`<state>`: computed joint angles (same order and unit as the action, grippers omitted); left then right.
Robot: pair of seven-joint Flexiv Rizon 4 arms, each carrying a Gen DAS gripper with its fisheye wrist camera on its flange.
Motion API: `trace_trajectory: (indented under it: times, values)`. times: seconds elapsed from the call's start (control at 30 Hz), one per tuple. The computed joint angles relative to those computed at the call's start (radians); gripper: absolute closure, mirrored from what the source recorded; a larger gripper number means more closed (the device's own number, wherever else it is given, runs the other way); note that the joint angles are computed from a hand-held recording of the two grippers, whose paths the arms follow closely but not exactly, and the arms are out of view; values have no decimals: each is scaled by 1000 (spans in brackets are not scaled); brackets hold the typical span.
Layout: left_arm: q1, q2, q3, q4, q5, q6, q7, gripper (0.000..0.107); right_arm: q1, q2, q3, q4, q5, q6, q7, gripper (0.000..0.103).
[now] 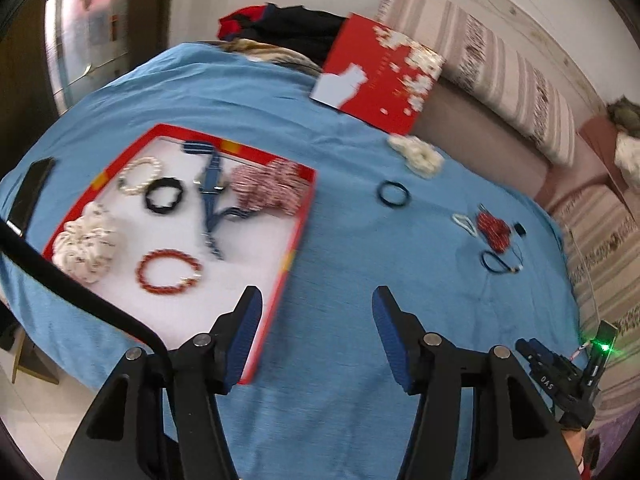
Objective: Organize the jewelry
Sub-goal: 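Move both grippers back over the remaining jewelry, then lower the left gripper onto the black hair tie and close on it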
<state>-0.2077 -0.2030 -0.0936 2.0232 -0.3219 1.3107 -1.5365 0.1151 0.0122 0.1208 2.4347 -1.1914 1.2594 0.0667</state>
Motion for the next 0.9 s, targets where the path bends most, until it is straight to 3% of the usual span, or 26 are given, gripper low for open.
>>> trace_trajectory:
  times: [0.27,0.47,0.6,0.73,0.9]
  values:
    - [-69,-80,23,-127,158,-88,-101,46,-108,42,-41,67,-153,100,116,56]
    - [-79,-199,20,-267,198,-139,-115,46,-155,-42,-82,-8,-326,216,227,55]
    - [-81,-323,18,-415,195,-176,-106,46,-160,-137,-94,-114,-370,288,227,55]
    - [-72,-476,11,-616,162,-252,-95,47,-132,-243,-99,-230,-300,312,111,55]
    - [-75,-633,9,-840,140,-334,-79,47,-72,-388,-85,-383,-30,275,-193,55]
